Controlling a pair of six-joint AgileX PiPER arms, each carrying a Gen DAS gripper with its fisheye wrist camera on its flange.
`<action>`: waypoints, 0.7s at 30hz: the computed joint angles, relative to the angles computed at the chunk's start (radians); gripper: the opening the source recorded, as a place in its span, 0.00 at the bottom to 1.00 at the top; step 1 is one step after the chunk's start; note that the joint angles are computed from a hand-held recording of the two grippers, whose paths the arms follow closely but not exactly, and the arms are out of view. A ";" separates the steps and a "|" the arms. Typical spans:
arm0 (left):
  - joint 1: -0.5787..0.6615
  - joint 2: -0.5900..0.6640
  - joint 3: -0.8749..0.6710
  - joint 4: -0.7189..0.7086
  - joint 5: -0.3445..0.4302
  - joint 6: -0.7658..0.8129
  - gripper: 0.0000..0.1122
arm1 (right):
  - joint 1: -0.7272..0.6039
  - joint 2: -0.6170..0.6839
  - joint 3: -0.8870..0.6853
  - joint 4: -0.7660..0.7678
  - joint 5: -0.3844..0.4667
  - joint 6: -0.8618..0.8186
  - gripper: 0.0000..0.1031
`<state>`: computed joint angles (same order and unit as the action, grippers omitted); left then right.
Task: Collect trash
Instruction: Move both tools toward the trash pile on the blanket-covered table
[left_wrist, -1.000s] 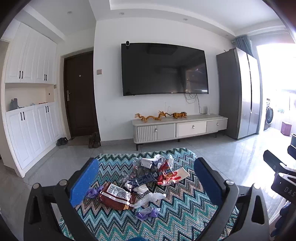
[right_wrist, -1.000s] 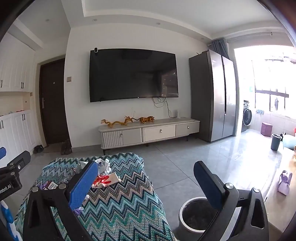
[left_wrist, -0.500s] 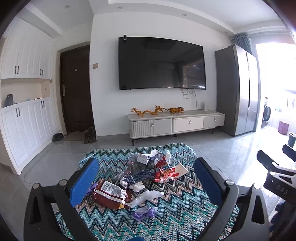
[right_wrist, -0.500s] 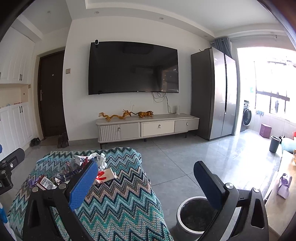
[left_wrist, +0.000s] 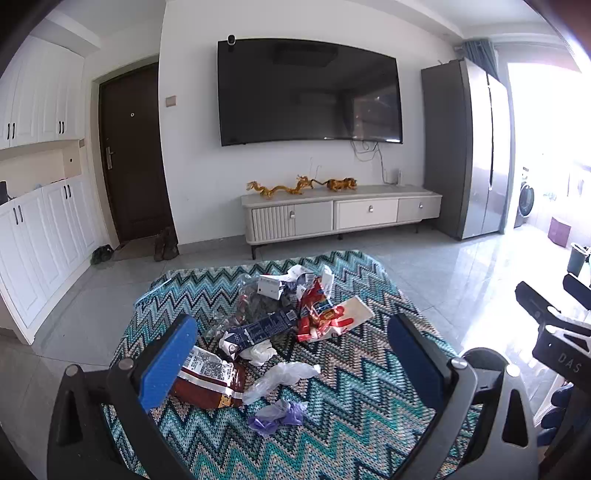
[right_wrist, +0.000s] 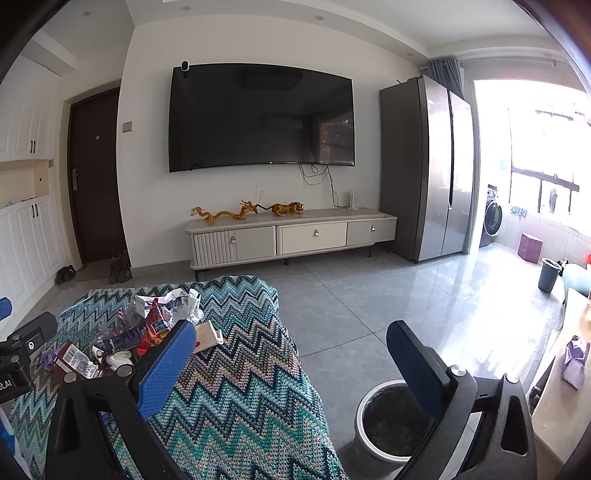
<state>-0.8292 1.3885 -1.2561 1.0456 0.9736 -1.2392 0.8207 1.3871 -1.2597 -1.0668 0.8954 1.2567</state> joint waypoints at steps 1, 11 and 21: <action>0.010 0.007 0.000 -0.002 -0.005 0.000 0.92 | -0.009 0.011 -0.003 0.001 -0.010 0.000 1.00; 0.146 0.040 0.031 -0.050 -0.146 0.014 0.92 | -0.112 0.118 -0.050 0.134 -0.113 -0.096 1.00; 0.368 0.081 0.041 -0.327 -0.332 0.262 0.92 | -0.155 0.278 -0.189 0.339 -0.133 -0.312 1.00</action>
